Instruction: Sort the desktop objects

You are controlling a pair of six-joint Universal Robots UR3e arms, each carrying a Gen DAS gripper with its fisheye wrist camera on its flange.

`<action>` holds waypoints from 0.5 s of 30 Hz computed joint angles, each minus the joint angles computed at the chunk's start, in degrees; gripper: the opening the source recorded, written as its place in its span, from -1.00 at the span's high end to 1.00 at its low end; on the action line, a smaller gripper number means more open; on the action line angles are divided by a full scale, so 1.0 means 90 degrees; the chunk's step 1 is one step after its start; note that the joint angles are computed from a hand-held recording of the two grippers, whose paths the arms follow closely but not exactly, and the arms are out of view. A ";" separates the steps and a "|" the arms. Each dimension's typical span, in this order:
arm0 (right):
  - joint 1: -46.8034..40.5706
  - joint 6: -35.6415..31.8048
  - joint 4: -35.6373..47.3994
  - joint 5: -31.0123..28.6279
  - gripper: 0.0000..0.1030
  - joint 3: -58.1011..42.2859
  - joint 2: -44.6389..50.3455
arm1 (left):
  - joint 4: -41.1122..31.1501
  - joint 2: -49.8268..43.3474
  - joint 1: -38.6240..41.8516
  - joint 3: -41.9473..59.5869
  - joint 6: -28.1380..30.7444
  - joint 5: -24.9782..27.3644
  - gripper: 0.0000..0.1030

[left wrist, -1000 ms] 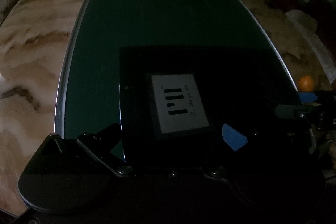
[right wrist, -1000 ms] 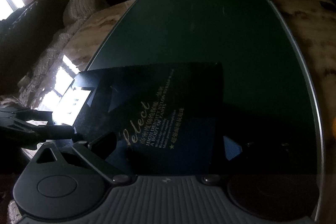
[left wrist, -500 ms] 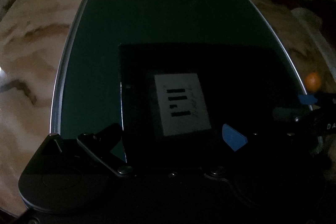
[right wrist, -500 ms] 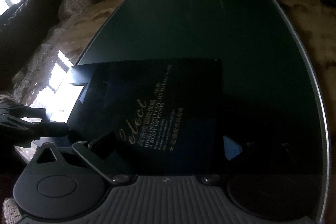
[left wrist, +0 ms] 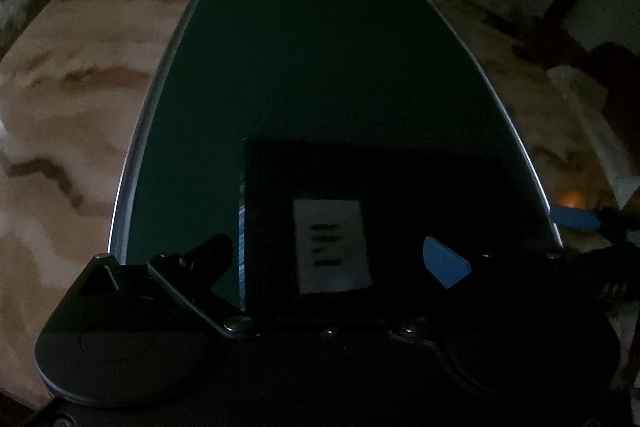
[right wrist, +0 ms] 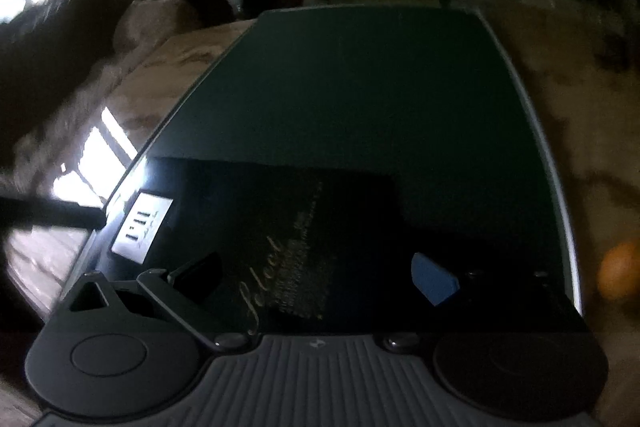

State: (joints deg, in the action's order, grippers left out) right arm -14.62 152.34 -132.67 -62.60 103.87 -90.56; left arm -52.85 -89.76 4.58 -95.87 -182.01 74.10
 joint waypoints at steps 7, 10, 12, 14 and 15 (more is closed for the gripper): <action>0.0800 -0.0086 -0.0217 -0.0410 -1.00 -0.0369 0.0744 | 0.0119 -0.0972 -0.0743 0.0522 -0.0170 0.0529 -1.00; 0.1099 -0.0106 -0.0688 -0.0971 -1.00 -0.0365 0.1033 | 0.0320 -0.1129 -0.1020 0.0563 -0.0131 0.0955 -1.00; 0.1153 -0.0075 -0.0606 -0.1048 -1.00 -0.0475 0.1103 | 0.0316 -0.1194 -0.1115 0.0634 -0.0095 0.1073 -1.00; 0.1223 -0.0085 -0.0551 -0.1146 -1.00 -0.0558 0.1147 | 0.0356 -0.1274 -0.1232 0.0682 -0.0071 0.1239 -1.00; 0.1242 -0.0085 -0.0551 -0.1169 -1.00 -0.0564 0.1148 | 0.0398 -0.1296 -0.1292 0.0675 -0.0073 0.1326 -1.00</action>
State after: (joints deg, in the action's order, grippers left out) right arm -3.44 151.57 -137.63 -73.12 98.79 -80.23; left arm -49.27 -101.43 -7.05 -89.80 -182.67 86.04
